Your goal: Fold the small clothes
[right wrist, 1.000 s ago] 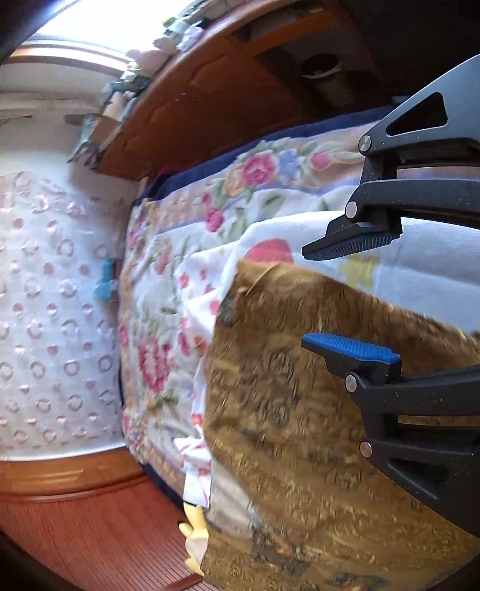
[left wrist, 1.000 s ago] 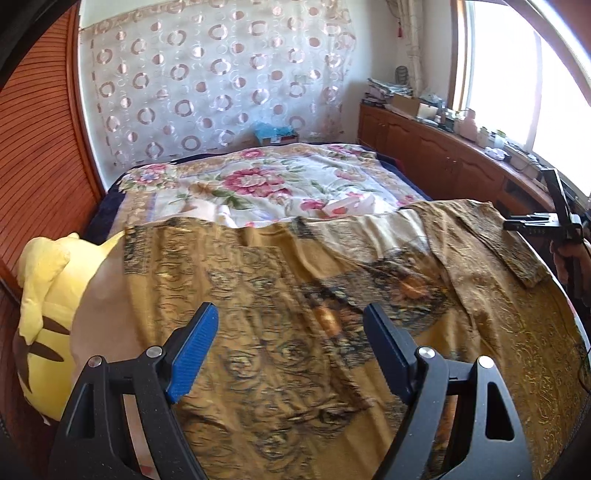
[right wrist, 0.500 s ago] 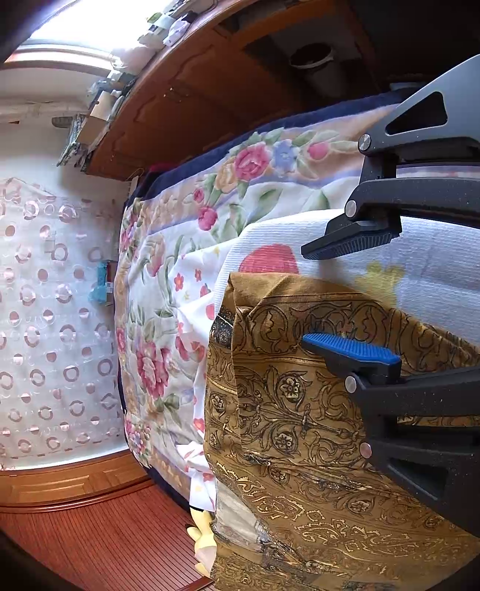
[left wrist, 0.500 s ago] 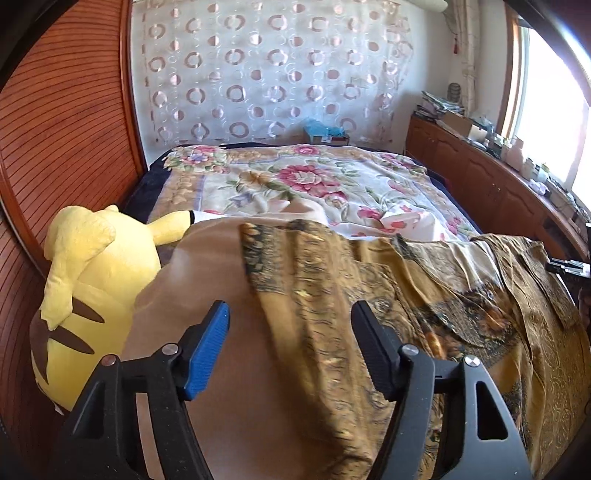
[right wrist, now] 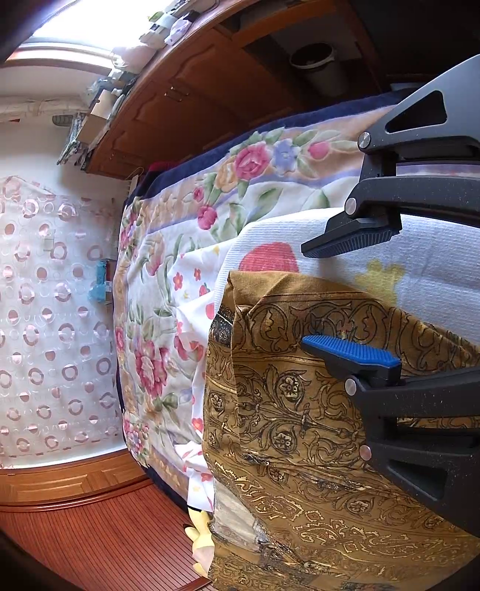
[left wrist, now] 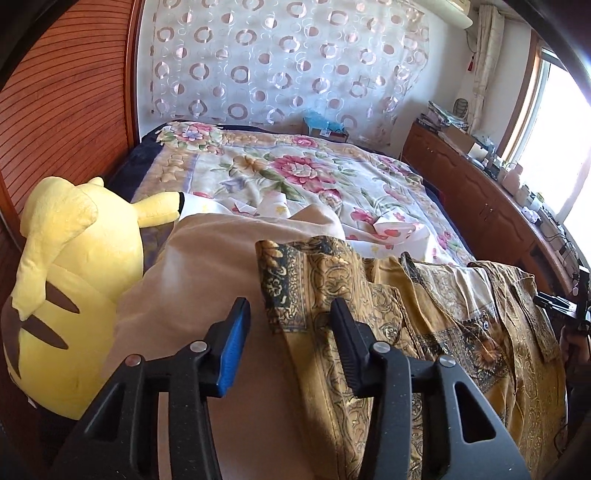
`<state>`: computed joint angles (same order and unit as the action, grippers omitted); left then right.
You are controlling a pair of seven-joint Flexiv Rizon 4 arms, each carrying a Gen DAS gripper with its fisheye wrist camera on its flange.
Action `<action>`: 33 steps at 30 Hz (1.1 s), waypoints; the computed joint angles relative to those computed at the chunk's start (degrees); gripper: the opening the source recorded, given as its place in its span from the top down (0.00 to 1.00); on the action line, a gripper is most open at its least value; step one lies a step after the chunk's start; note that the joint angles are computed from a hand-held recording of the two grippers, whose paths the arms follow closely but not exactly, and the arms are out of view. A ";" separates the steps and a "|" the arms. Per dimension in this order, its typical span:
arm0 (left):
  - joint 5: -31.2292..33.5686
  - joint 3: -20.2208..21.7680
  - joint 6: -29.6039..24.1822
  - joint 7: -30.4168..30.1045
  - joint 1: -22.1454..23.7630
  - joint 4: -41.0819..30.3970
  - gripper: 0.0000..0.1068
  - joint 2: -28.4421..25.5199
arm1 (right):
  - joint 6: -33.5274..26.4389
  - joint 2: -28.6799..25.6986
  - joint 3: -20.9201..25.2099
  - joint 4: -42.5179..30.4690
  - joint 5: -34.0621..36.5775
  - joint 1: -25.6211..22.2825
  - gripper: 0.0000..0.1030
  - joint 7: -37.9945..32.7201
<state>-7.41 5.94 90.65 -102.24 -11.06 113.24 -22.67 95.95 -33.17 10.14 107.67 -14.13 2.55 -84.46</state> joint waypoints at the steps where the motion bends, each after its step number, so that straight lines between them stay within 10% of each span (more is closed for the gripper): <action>1: -0.06 -0.17 -0.15 0.09 0.14 -0.12 0.56 -0.05 | -0.04 -0.02 -0.03 -0.06 -0.01 0.01 0.56 -0.03; 11: -0.72 -2.84 0.01 2.04 2.19 0.28 0.82 0.35 | -7.96 -3.71 9.62 -8.04 2.20 -7.19 0.56 -6.81; 16: -0.30 -2.05 1.66 2.54 0.37 1.05 0.96 1.89 | -10.62 -4.51 14.18 -10.01 5.63 -9.36 0.95 -12.84; 19: 0.86 -0.25 3.57 1.67 -2.26 1.91 0.97 3.57 | -4.13 -2.62 11.42 -6.96 7.03 -6.87 0.96 -13.90; 33: 6.02 12.09 9.31 -0.87 -19.09 7.22 0.97 10.97 | 18.77 3.67 25.61 13.49 -2.57 -23.53 0.97 -11.57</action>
